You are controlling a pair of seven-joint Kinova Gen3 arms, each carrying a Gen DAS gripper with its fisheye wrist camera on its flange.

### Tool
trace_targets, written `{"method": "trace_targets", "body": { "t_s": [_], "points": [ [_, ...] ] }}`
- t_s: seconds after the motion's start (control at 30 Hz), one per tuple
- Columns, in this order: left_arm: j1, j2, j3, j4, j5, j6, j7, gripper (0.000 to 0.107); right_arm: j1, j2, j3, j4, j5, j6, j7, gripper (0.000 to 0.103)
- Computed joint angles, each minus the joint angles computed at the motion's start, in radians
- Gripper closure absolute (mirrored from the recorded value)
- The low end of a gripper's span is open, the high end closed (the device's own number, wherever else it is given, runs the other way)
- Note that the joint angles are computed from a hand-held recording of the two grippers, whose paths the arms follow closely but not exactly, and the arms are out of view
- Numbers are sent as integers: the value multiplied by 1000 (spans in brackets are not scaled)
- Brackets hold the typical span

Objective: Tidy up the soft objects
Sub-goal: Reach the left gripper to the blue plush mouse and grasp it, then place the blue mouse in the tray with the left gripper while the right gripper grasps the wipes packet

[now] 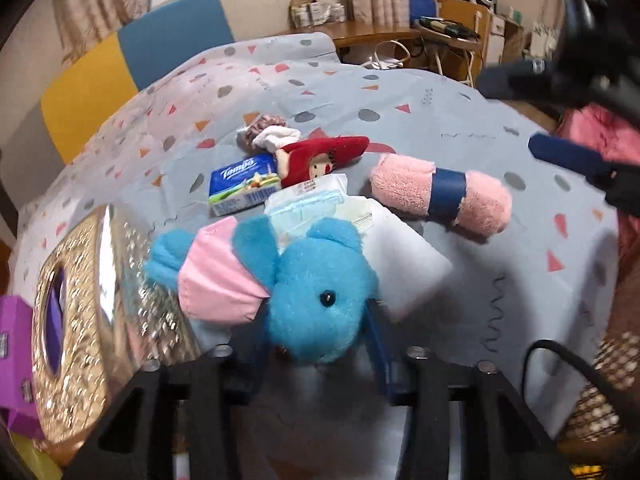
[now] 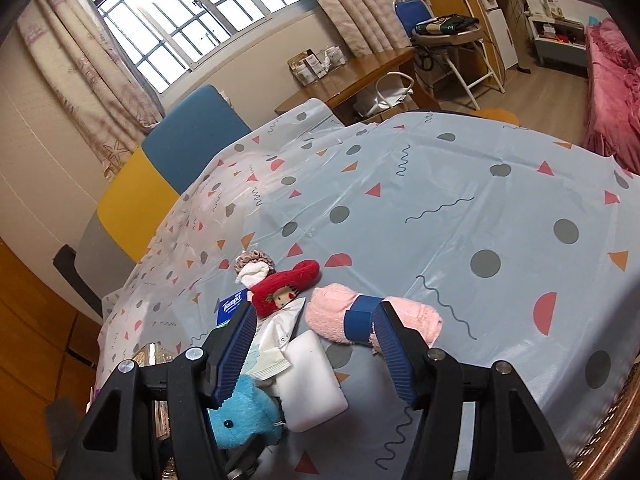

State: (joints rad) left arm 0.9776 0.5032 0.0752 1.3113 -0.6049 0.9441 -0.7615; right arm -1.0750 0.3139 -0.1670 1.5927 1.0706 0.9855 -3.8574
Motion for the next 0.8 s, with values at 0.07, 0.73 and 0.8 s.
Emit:
{"method": "trace_targets", "body": {
  "t_s": [0.07,0.73,0.8],
  "points": [
    [3,-12,-4,27,-16,-40,11,73,3,1,-1,-2,-5,-5,6,41],
    [-130,-271,6,118,-174,-187,150,75,1,33,13,-73,-95,20,148,41],
    [-150,-304,9,138,-210,-176,191,75,0,39,18,-85,-108,23,172,41]
  ]
}}
